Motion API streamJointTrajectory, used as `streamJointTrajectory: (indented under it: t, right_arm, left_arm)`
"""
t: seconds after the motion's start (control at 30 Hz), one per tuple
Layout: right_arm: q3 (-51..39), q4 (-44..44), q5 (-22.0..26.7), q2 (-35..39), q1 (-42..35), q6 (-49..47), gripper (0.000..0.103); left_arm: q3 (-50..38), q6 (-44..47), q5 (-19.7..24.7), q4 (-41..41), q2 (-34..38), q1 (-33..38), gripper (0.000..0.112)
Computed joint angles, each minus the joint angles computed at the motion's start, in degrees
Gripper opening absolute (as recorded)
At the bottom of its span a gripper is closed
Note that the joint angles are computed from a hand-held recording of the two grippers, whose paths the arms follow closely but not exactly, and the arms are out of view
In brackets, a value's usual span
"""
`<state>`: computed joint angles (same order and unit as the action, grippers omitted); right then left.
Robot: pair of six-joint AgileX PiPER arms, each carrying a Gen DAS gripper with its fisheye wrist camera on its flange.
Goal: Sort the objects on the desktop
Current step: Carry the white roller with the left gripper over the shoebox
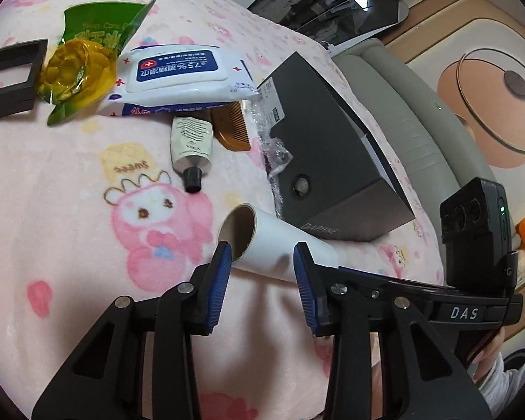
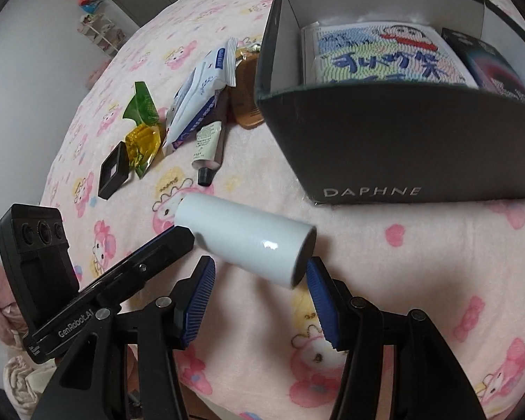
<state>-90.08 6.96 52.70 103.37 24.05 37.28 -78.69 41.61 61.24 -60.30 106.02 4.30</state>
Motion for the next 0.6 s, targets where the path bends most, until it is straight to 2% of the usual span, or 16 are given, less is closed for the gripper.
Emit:
streamJointTrajectory:
  t: [0.1,0.23,0.37,0.6]
  right_arm:
    - [0.15,-1.33,0.39,-1.06,0.65,0.62,0.052]
    - [2.91,1.14,0.54,-3.56,-0.23,-0.71,0.052]
    - [6.07,-0.11,0.72,-5.14,0.4,-0.23,0.052]
    - [9.18,-0.98,-3.14,-5.3,-0.58,0.79,0.052]
  left_arm:
    - [2.51,0.76,0.48,-0.71,-1.98,0.2,0.036]
    - [5.5,1.97,1.7,-1.52,-4.36,0.65,0.036]
    - [5.72,0.48,-0.73,-0.68,-4.46,0.0,0.036]
    - [5.23,-0.19,-3.78,-0.7,-3.66,-1.53,0.036]
